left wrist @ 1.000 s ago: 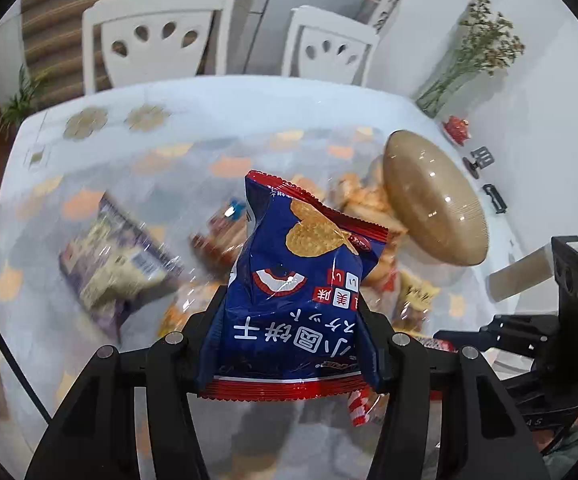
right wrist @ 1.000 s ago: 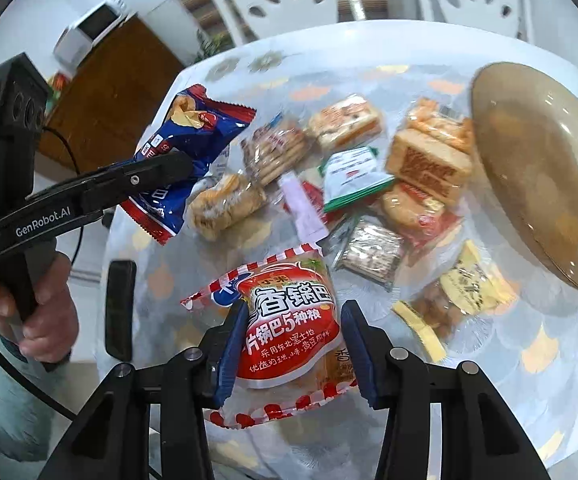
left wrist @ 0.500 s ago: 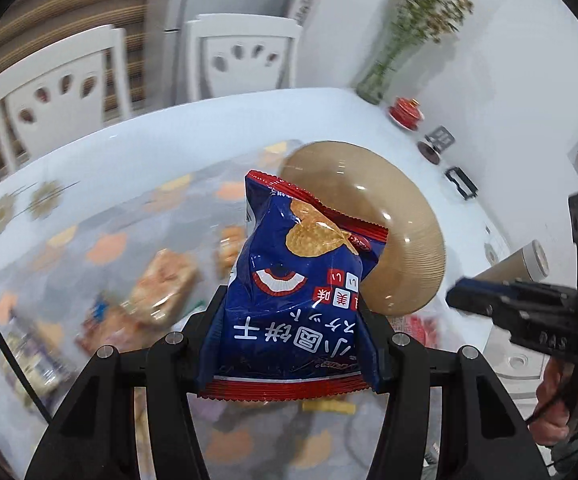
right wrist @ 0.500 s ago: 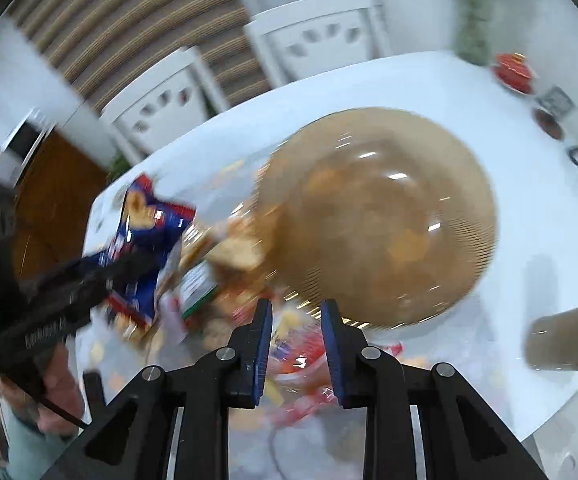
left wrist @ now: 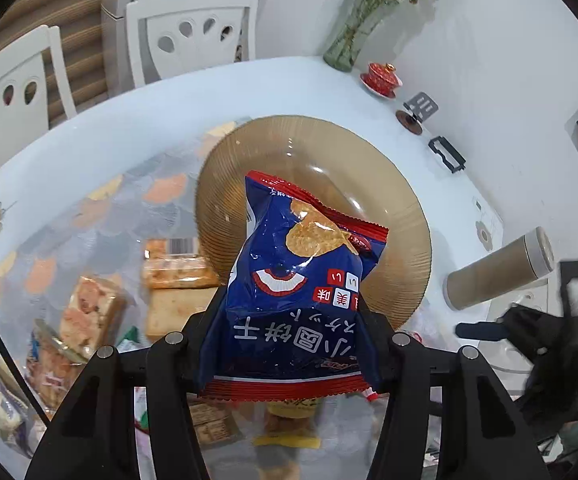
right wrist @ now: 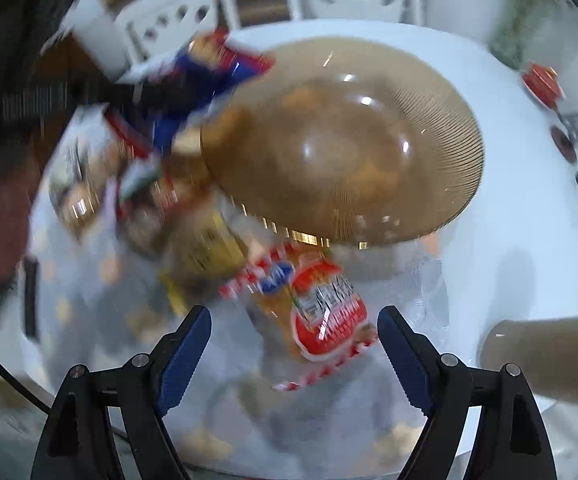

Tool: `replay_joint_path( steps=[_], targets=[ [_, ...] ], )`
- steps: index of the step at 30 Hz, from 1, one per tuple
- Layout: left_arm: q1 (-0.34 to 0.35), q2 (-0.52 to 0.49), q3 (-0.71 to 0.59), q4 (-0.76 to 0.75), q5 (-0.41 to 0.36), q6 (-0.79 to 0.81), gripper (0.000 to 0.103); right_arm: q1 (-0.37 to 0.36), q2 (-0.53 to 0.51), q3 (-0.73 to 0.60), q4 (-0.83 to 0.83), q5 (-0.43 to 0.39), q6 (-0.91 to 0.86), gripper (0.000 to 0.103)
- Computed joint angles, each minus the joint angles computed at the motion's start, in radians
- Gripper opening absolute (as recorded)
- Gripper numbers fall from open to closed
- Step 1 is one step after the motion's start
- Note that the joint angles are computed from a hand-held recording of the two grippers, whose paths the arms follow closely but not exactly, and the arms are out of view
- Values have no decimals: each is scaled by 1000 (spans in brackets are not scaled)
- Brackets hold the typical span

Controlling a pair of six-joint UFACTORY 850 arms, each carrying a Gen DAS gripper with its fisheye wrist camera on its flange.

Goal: Organize snacks
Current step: 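Carry both bags to the amber glass plate and open both grippers to drop them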

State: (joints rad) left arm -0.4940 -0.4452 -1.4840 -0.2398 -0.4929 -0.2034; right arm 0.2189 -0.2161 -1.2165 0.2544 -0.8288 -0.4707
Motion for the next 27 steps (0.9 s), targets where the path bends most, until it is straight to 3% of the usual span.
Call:
replay_joint_path(
  steps=[9, 12, 16, 22, 27],
  targets=[
    [-10, -17, -12, 7, -20, -8, 53, -6, -157, -39, 8, -29, -140, 83],
    [-12, -21, -13, 12, -26, -18, 53, -17, -167, -26, 60, -42, -131, 70],
    [-12, -27, -18, 6, -29, -14, 53, -40, -118, 23, 142, -25, -157, 52],
    [-16, -33, -26, 6, -31, 0, 53, -54, -28, 73, 227, -92, -189, 52],
    [-18, -22, -20, 19, -23, -9, 53, -58, 38, 38, 261, -128, -195, 52]
  ],
)
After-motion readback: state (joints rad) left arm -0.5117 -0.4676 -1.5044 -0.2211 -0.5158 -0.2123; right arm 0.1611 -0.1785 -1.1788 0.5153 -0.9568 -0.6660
